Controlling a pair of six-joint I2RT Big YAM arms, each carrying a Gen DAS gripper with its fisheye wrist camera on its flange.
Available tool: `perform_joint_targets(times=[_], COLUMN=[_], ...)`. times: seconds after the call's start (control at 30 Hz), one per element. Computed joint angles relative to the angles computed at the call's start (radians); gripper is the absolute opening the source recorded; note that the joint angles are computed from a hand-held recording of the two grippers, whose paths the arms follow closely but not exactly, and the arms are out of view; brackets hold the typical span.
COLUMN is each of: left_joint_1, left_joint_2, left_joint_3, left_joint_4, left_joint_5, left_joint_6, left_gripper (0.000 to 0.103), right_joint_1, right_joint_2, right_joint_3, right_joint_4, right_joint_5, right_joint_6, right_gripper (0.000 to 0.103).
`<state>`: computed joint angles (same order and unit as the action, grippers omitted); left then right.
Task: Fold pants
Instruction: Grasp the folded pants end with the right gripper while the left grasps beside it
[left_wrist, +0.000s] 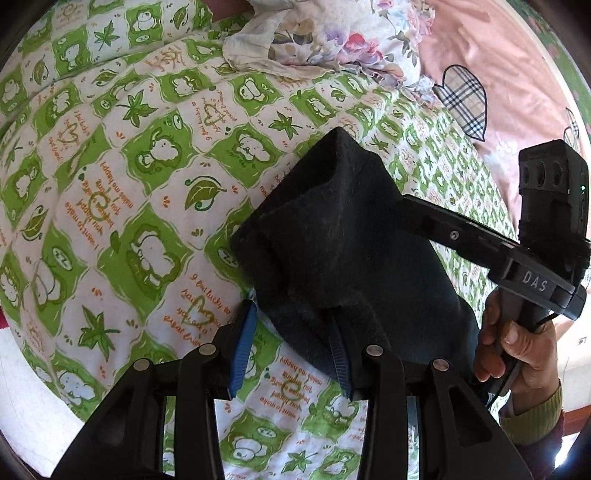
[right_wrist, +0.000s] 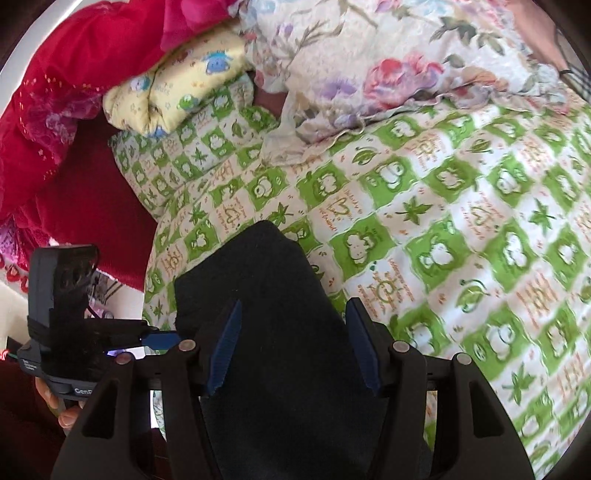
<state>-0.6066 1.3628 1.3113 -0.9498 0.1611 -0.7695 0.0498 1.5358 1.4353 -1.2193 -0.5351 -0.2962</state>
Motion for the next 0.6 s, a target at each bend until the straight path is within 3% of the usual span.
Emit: perform_joint_targets(times=[0.3,0.43,0.6], left_joint_1=[0.002,0.023,0.064], left_joint_2=[0.018,-0.006,-0.051], left_joint_3=[0.011,-0.014,-0.065], left_joint_4=[0.009,0.033,0.098], left_joint_5=[-0.002,0.057,0.136], left_joint_6=[-0.008,-0.015,-0.085], left_gripper=[0.040,0.040,0.046], right_joint_1=[0.024,0.023,0.013], right_joint_2=[0.049,0.044,0.040], right_joint_3=[0.027,0.019,0.016], right_joint_4=[-0.029,-0.015,-0.012], right_joint_5=[0.009,-0.002,-0.027], right_joint_6=[-0.052,-0.036,-0.024], right_gripper=[0.059,0.058,0.058])
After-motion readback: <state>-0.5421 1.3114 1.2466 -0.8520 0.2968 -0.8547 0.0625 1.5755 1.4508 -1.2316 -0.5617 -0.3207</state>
